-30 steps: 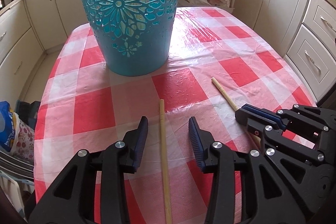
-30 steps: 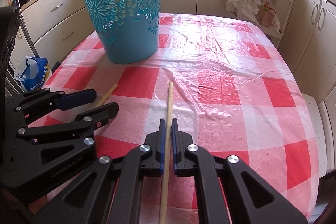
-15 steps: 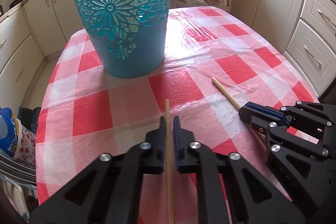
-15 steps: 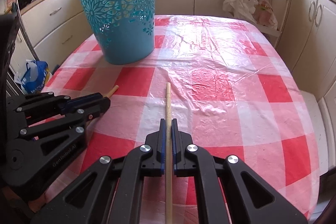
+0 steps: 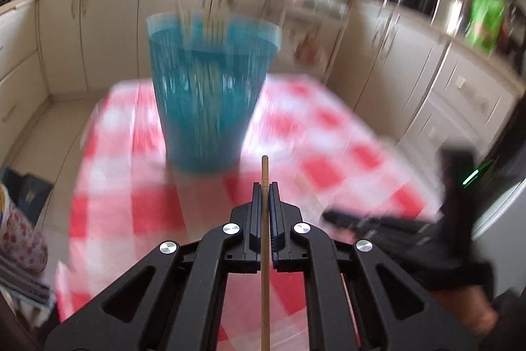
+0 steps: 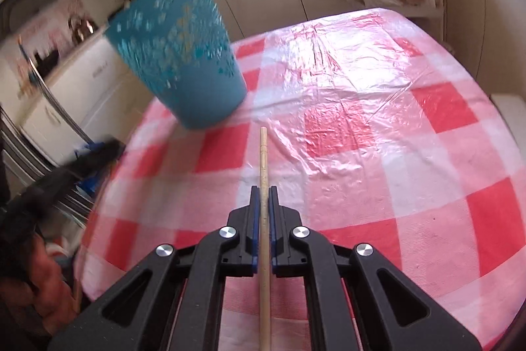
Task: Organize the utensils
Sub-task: 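Lift the left gripper's stick over the teal bin and open to drop it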
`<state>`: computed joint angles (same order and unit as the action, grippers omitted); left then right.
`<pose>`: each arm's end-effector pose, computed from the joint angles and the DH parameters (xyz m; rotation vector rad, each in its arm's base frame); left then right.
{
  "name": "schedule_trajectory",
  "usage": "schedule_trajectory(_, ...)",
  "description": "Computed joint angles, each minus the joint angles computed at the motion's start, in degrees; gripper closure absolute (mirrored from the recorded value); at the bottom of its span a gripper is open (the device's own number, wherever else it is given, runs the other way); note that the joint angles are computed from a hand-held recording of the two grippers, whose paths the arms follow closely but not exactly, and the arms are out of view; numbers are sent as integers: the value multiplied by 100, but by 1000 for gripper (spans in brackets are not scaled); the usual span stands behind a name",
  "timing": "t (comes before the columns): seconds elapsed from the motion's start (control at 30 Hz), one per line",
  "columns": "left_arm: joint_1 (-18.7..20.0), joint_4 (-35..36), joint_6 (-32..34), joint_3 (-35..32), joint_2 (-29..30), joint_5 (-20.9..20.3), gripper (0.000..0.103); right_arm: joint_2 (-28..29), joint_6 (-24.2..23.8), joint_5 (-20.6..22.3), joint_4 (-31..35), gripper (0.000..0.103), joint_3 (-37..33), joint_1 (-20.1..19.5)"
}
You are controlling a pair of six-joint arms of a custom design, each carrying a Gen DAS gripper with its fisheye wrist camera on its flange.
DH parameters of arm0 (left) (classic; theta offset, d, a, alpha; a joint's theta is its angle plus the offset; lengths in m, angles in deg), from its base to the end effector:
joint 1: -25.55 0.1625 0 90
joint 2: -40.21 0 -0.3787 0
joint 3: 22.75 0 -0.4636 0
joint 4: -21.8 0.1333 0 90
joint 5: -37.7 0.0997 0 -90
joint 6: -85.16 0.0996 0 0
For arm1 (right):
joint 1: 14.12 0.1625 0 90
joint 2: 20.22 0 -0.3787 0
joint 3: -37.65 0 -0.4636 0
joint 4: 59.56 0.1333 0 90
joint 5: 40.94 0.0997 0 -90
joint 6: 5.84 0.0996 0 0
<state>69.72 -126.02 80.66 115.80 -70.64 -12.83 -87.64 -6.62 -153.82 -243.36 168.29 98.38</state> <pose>-0.1503 -0.4201 0.2844 0.6704 2.4757 -1.0112 0.2737 -0.4136 0.0700 0.4033 -2.7070 0.8379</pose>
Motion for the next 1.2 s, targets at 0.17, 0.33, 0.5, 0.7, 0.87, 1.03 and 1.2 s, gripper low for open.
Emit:
schedule_trajectory(0.17, -201, -1021, 631, -427, 122, -49, 99, -55, 126, 302, -14, 97, 9, -104)
schedule_trajectory(0.33, -54, -2121, 1327, -1237, 984, -28, 99, -38, 132, 349, -109, 97, -21, -126)
schedule_trajectory(0.5, 211, -2768, 1605, -2061, 1819, -203, 99, -52, 142, 423, -172, 97, -9, -159)
schedule_trajectory(0.7, 562, -3369, 1672, -2849, 2683, -390, 99, 64, 76, 497, -109, 97, -168, -131)
schedule_trajectory(0.87, 853, -3584, 1533, -3241, 3177, -413, 99, 137, 73, 499, -69, 97, -236, -117)
schedule_trajectory(1.03, 1014, -3598, 1487, -3252, 3317, -267, 99, 145, 89, 486, -37, 97, -236, -142)
schedule_trajectory(1.2, 1109, -3547, 1407, -3138, 3273, -230, 99, 184, 93, 441, -7, 97, -266, -122)
